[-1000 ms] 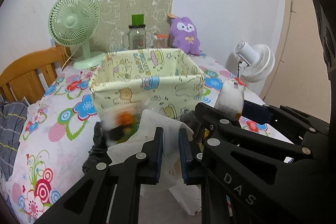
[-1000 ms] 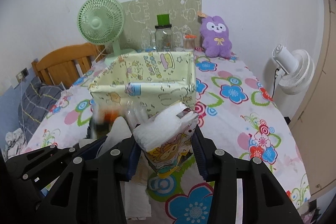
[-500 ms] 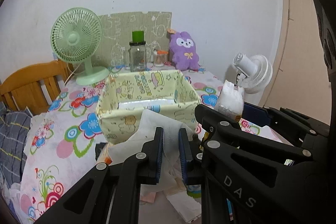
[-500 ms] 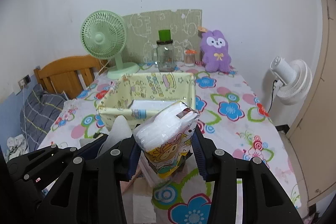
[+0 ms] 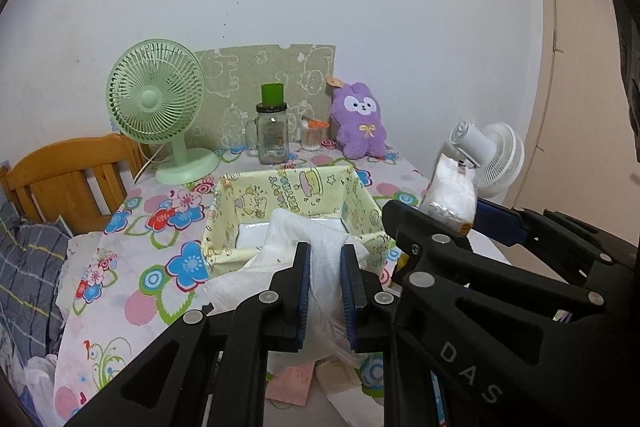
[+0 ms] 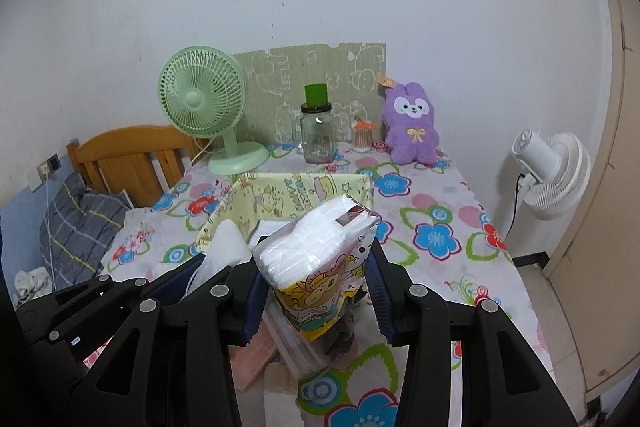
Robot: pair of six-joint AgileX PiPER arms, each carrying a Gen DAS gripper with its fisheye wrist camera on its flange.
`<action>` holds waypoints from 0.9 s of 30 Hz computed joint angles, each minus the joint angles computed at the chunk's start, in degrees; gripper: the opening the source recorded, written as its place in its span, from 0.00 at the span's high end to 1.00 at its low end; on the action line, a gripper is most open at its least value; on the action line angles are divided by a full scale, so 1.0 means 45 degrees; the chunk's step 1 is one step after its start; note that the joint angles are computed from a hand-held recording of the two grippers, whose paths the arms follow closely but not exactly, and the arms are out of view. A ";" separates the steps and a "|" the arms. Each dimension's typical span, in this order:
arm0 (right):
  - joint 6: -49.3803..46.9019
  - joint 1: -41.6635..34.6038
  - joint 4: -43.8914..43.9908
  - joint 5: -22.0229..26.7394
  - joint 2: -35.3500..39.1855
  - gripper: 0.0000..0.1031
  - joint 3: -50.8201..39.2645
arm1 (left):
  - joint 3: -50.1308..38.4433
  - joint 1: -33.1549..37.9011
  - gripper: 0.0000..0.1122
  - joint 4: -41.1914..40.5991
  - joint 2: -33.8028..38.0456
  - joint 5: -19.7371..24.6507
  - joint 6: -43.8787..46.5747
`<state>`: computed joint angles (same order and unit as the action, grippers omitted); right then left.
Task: Organize soft objects
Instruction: 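Carry the white cloth and tissue pack up over the fabric box with both tools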
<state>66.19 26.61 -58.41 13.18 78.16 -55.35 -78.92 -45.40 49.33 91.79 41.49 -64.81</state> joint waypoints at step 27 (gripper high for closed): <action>-0.5713 -0.1044 0.5626 -0.0154 0.2055 0.53 -0.3112 | -0.2682 0.1539 0.88 -0.1480 0.1642 -0.0259 0.2153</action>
<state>40.48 21.91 -33.10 12.49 87.41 -69.36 -90.99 -38.47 42.67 99.18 40.32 -55.12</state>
